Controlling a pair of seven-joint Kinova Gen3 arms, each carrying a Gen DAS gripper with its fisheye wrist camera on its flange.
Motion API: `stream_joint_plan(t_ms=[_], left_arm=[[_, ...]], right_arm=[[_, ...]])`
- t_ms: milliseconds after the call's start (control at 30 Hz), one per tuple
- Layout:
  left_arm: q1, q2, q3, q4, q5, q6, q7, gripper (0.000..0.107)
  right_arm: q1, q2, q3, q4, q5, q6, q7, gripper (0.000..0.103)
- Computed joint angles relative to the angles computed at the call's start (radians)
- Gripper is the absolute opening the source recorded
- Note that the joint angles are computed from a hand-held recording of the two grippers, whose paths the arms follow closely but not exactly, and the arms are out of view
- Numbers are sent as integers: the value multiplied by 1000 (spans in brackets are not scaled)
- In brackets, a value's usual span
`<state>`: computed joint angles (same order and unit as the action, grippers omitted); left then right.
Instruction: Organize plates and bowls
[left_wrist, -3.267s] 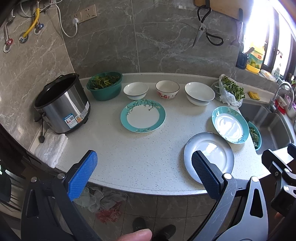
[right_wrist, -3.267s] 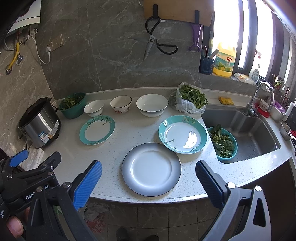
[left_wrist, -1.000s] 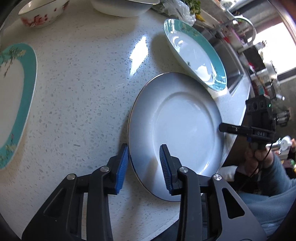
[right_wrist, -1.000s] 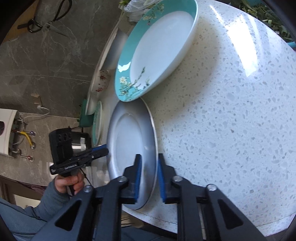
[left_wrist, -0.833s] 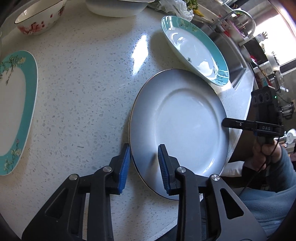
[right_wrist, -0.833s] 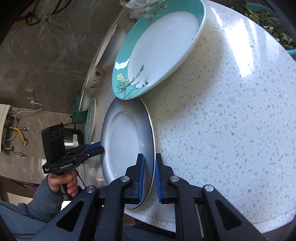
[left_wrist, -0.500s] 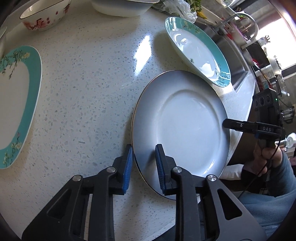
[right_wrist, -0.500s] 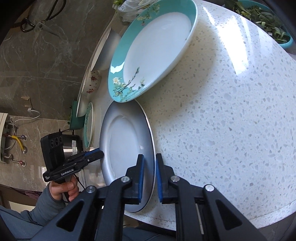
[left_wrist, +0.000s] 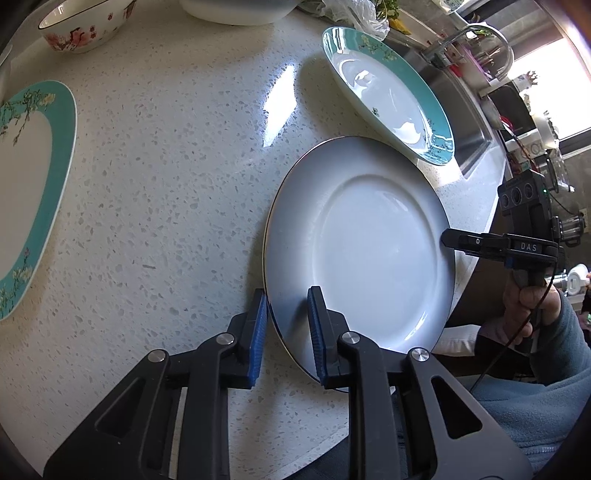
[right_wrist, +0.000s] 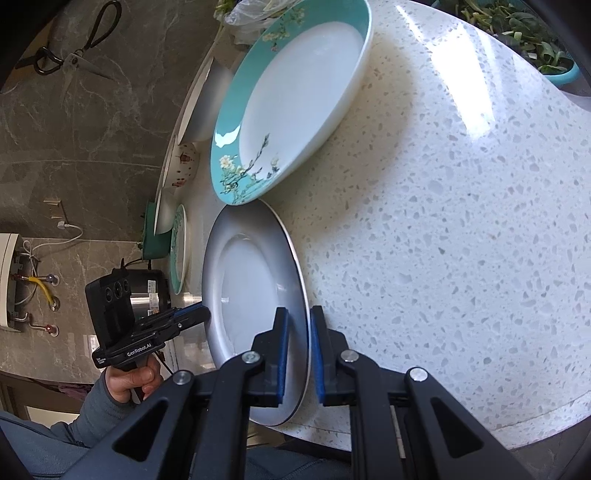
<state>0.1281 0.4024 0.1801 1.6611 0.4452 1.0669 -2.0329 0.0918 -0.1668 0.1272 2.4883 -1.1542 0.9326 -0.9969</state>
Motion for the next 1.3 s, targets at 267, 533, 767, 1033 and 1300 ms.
stream_joint_plan(t_ms=[267, 533, 767, 1033, 1300], left_arm=[[-13, -16, -6, 17, 5, -3, -6, 19], [-36, -50, -17, 34, 13, 4, -22, 19], [-92, -108, -45, 71, 42, 18, -58, 19], [-180, -184, -104, 128, 65, 33, -118, 19], [-270, -208, -158, 193, 71, 31, -185, 19]], right_arm=[[-17, 4, -13, -27, 11, -6, -28, 14], [-51, 16, -37, -41, -6, -30, -29, 14], [-98, 23, -73, -78, -22, -57, -55, 14], [-203, 68, -144, -169, -37, -112, -96, 14], [-293, 162, -209, -230, -76, -179, -97, 14]])
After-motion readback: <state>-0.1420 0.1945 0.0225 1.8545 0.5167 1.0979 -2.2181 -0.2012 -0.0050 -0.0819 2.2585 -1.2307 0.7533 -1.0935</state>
